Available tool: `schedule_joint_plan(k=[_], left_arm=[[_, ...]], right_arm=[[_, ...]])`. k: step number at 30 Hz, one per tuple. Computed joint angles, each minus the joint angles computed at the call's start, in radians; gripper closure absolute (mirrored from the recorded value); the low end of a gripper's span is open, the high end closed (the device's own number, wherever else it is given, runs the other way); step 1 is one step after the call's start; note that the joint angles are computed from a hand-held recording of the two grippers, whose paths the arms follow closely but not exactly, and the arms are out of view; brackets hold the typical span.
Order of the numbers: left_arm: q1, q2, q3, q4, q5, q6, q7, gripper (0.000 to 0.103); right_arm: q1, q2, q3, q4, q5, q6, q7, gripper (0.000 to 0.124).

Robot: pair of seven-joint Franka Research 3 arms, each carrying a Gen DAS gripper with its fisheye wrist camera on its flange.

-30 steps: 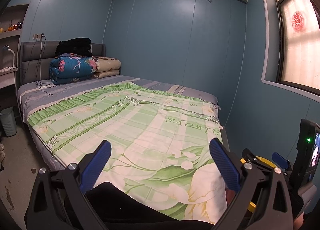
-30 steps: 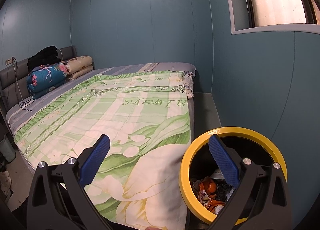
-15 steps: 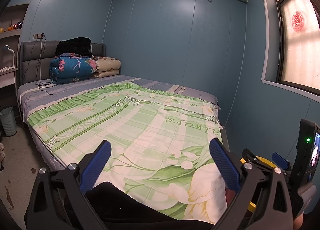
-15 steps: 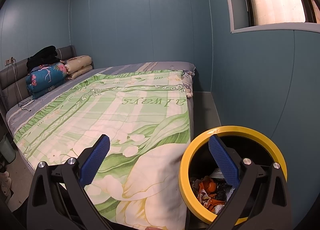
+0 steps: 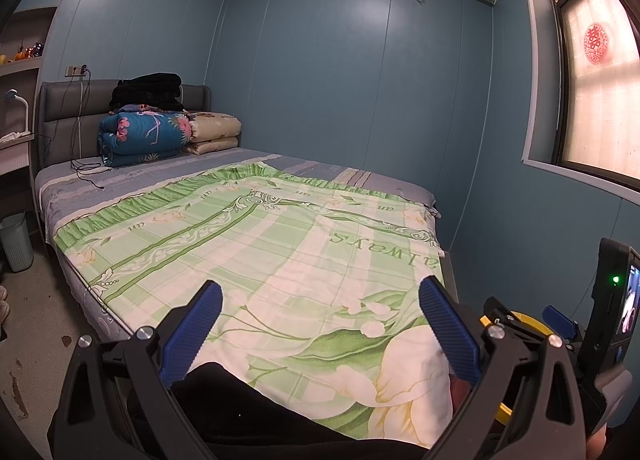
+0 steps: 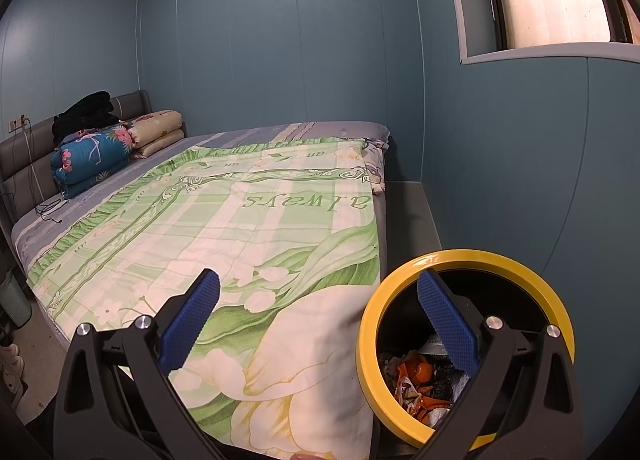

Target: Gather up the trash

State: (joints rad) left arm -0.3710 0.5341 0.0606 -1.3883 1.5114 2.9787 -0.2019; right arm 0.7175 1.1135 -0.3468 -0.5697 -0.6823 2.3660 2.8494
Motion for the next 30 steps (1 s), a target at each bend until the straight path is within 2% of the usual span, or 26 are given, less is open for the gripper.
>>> schedule_joint_plan(k=[30], left_arm=[[-0.008,0.009,0.016,0.003,-0.048,0.018,0.035,0.008]], right_arm=[[-0.004,0.01,0.003,0.01,0.017,-0.01,-0.005,0.029]])
